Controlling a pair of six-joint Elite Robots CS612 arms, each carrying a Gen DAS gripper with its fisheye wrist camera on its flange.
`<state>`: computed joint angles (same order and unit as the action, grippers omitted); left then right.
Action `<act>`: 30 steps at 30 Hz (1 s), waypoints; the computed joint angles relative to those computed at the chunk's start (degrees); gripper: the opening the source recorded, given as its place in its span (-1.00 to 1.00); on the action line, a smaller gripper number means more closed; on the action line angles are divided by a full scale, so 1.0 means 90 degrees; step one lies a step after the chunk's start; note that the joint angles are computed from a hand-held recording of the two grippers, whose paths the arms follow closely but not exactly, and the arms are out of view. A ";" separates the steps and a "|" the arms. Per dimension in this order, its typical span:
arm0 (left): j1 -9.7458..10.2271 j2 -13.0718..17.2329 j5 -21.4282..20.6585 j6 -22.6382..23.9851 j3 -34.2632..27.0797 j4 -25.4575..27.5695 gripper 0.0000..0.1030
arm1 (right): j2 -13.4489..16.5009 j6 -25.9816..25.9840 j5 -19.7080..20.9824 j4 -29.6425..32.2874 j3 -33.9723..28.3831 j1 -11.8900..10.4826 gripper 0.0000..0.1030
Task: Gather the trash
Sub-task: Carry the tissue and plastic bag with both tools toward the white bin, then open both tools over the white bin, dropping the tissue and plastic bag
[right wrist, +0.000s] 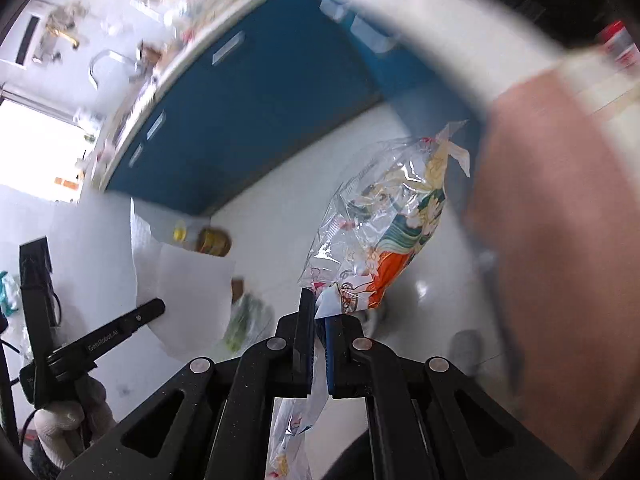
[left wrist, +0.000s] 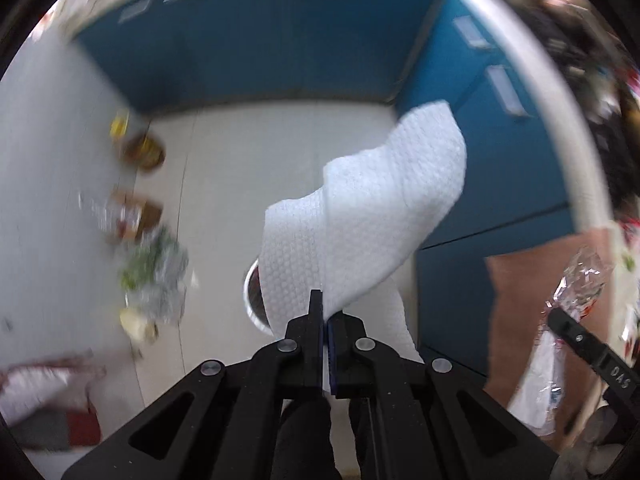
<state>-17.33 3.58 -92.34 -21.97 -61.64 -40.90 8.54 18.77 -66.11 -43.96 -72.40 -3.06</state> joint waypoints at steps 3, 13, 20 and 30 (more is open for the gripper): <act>0.0237 0.0522 -0.0207 -0.0264 -0.0323 0.0266 -1.00 | 0.0497 -0.0077 0.0295 -0.0083 -0.0011 0.0220 -0.92; 0.0837 0.2589 -0.1537 -0.0918 -0.1070 0.0457 -1.00 | 0.2384 -0.0847 0.1211 -0.0461 0.0202 0.0739 -0.92; 0.1057 0.3436 -0.2029 -0.1004 -0.1112 0.0151 -1.00 | 0.2701 -0.1649 0.0796 -0.1060 0.1090 0.1055 -0.92; 0.1036 0.3343 -0.1925 -0.0743 -0.1196 0.0083 0.91 | 0.2543 -0.2125 0.0057 -0.1108 0.1565 0.1213 0.41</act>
<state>-8.00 33.67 -109.66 -28.66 -72.41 -40.15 31.43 -0.35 -65.60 -53.94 -58.31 7.86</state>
